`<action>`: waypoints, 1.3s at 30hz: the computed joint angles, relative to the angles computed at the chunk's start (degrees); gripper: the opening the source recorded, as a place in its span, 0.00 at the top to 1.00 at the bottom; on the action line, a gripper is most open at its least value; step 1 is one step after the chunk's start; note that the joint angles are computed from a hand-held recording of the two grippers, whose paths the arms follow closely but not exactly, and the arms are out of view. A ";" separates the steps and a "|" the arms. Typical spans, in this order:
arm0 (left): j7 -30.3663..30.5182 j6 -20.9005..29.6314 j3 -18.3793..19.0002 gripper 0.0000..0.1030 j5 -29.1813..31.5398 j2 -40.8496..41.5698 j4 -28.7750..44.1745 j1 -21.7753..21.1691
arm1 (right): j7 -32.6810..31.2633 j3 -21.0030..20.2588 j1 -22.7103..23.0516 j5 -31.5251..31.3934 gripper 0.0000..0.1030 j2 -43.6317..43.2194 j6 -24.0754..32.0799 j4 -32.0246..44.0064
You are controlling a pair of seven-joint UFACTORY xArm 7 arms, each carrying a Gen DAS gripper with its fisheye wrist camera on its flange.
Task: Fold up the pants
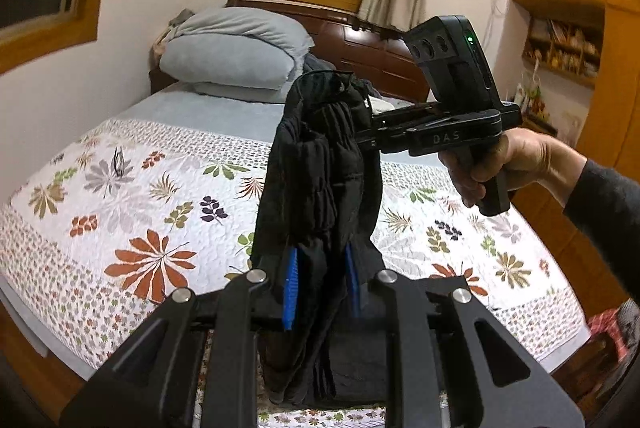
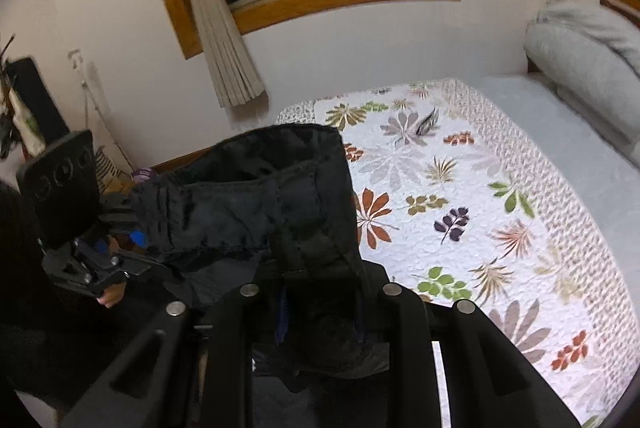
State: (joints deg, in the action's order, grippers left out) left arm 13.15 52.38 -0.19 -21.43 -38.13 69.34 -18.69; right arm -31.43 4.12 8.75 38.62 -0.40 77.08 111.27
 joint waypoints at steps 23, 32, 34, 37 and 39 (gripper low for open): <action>-2.13 -9.71 -18.79 0.82 19.18 -5.29 -12.82 -7.12 | -12.41 -12.61 3.22 -0.01 0.74 -35.82 -12.79 -47.82; -0.17 -8.85 -19.42 0.82 19.17 -4.34 -14.85 -11.69 | -11.28 -14.51 3.10 -4.44 0.73 -43.19 -12.87 -56.00; 0.31 -8.37 -19.62 0.82 19.15 -4.07 -15.12 -12.44 | -11.09 -14.77 2.70 -5.60 0.73 -45.25 -12.88 -58.34; 1.56 -7.37 -19.97 0.82 19.20 -3.70 -15.79 -13.75 | -10.69 -15.32 2.09 -6.95 0.72 -48.14 -13.07 -61.88; 2.27 -6.65 -20.21 0.83 19.05 -3.12 -16.14 -14.57 | -10.55 -15.55 1.63 -8.15 0.70 -49.49 -13.24 -63.88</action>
State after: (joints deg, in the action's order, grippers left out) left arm 15.41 45.73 -20.40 -2.39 -41.25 53.20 -33.25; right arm -41.98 -11.43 10.37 30.47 -49.89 63.84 47.38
